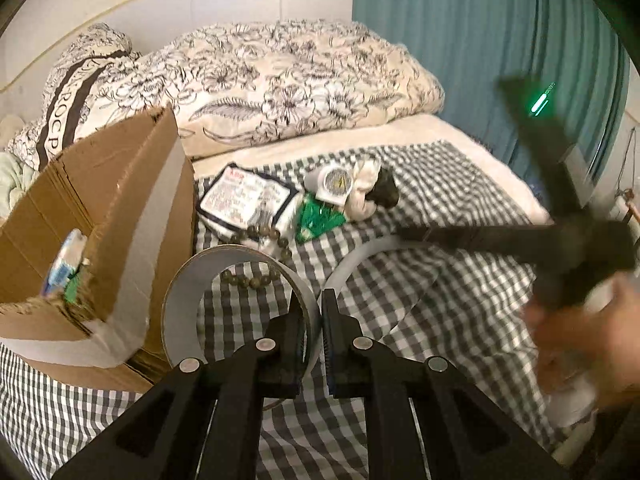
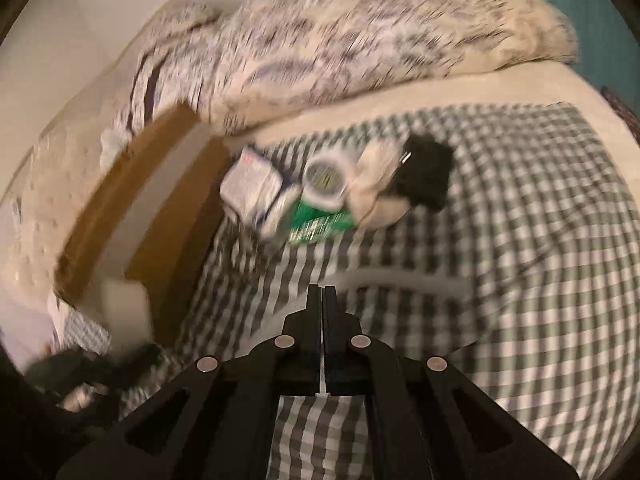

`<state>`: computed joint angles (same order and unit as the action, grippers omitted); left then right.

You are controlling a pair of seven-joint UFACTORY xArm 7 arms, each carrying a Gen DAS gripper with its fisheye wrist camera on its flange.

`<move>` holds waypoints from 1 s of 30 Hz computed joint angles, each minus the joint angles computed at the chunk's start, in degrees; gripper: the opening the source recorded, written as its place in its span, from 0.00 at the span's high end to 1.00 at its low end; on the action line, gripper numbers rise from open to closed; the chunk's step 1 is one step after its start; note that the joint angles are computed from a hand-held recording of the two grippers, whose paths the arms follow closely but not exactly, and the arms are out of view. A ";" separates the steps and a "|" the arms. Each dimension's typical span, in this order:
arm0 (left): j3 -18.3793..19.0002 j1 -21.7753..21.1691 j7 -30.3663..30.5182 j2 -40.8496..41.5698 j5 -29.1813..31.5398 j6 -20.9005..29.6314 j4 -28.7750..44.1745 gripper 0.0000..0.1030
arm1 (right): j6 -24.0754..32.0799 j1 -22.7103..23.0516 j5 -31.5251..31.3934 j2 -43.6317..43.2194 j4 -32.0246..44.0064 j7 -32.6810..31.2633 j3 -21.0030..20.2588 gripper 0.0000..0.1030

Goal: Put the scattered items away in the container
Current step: 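Grasp the curved white plastic strip with the right tool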

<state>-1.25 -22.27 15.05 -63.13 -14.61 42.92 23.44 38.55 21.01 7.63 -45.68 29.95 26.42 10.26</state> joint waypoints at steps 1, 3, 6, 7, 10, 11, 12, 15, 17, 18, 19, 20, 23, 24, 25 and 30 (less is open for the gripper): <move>0.35 0.08 0.06 0.02 -0.01 -0.02 0.55 0.92 | -0.34 0.58 0.17 1.68 0.27 -0.49 0.16 0.99; 1.00 0.35 0.20 0.19 -0.07 0.17 1.89 0.92 | -1.63 2.10 1.30 4.13 0.41 -1.80 -0.43 0.97; 2.20 0.59 0.85 0.72 -0.51 -0.03 3.57 0.92 | -3.55 3.61 3.01 6.79 0.50 -3.08 -1.10 0.86; 2.67 0.51 1.16 1.03 -0.81 0.07 4.10 0.92 | -4.28 4.09 3.85 7.77 0.54 -3.26 -1.35 0.71; 3.34 0.42 2.13 1.91 -1.63 -0.11 4.94 0.92 | -5.40 4.30 4.45 10.29 0.78 -3.31 -1.01 0.49; 3.43 0.44 2.42 2.19 -1.84 -0.24 5.08 0.92 | -5.55 4.31 4.41 10.95 0.83 -3.49 -0.99 0.48; 3.44 0.49 2.61 2.41 -2.05 -0.39 5.11 0.92 | -5.82 4.37 4.48 11.72 1.00 -3.59 -0.92 0.48; 3.32 0.71 2.89 3.01 -2.46 -0.28 5.40 0.92 | -6.80 4.48 4.70 14.07 1.72 -3.91 -0.82 0.48; 3.19 0.90 2.95 2.99 -2.67 -0.09 5.50 0.92 | -7.17 3.76 3.70 15.38 2.14 -3.33 -0.05 0.48; 3.20 0.97 3.03 2.95 -2.74 -0.03 5.51 0.92 | -7.85 3.54 3.42 15.67 2.03 -2.84 0.28 0.51; 3.16 1.04 3.08 2.93 -2.81 -0.08 5.49 0.92 | -7.68 2.67 2.25 15.83 2.18 -1.59 1.17 0.69; 3.06 1.14 3.07 2.93 -2.84 -0.07 5.51 0.92 | -6.22 1.36 0.15 15.76 2.66 -0.10 2.36 0.77; 2.94 1.30 3.13 2.95 -2.89 -0.10 5.56 0.92 | -4.09 1.42 -0.68 14.97 2.87 0.02 1.27 0.94; 2.82 1.39 3.08 2.94 -2.87 -0.16 5.60 0.92 | -3.90 1.45 -0.62 14.25 2.63 0.18 1.04 0.94; 2.77 1.37 3.04 2.87 -2.92 -0.16 5.67 0.92 | -3.41 1.33 -1.03 13.51 2.59 0.31 1.16 0.94; 2.66 1.29 2.97 1.37 -2.93 0.32 6.34 0.92 | -1.32 0.47 -3.65 9.08 3.31 2.44 2.71 0.94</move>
<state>1.41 -20.98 18.02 -61.76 -17.54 43.24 29.78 37.22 21.48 3.98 -36.60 33.26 28.86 12.96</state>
